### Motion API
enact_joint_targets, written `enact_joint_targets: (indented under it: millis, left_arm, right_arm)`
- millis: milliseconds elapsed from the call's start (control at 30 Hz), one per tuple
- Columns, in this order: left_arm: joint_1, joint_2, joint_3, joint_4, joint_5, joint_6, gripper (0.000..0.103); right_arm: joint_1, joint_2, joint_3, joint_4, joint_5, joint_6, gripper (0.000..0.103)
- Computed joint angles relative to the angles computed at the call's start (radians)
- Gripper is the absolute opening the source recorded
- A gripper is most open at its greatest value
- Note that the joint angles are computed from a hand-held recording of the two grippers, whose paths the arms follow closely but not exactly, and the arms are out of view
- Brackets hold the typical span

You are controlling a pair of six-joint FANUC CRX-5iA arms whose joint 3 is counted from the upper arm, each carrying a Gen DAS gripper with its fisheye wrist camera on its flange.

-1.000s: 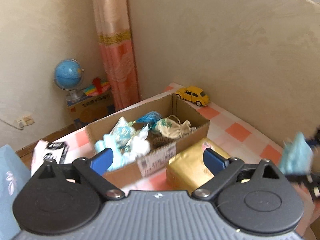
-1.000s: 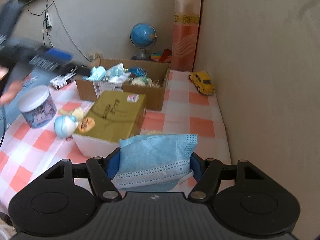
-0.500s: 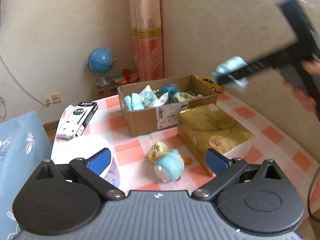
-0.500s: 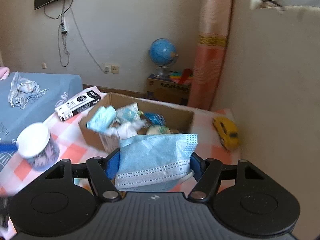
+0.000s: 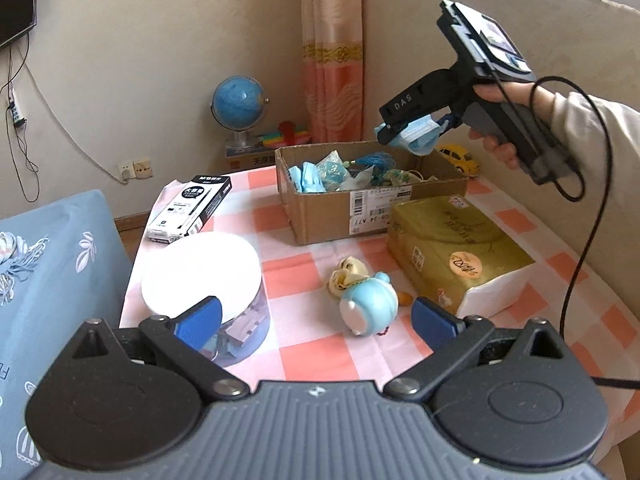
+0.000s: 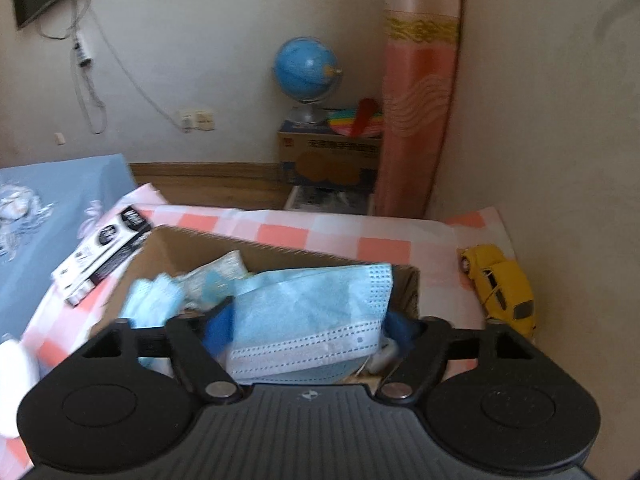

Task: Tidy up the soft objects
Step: 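Carry the blue mask over the box and open the right gripper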

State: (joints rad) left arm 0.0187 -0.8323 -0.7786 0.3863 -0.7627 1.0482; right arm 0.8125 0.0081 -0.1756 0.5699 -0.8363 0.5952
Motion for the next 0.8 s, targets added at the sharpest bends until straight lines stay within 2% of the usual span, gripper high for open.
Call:
enact_joint_targets:
  millis: [67,133,600,800]
  left_arm:
    - [-0.002,-0.001,0.002,-0.007,-0.003,0.007,0.101]
    - [-0.005,0.001,0.001,-0.004,-0.003,0.004,0.101]
    - [-0.027,0.003,-0.009,0.020,-0.001,-0.029,0.101]
    - [-0.048,0.004,-0.001,0.005,-0.010,-0.024,0.101]
  right_arm:
    - [-0.005,-0.001,-0.013,0.020,0.011,-0.014,0.099]
    - [0.001,-0.013,-0.038,0.067,0.004,-0.055,0.103]
    - [0.081,-0.198,-0.201,0.143,-0.059,-0.199,0.103]
    - [0.124,-0.238,-0.232,0.130,-0.116,-0.216,0.103]
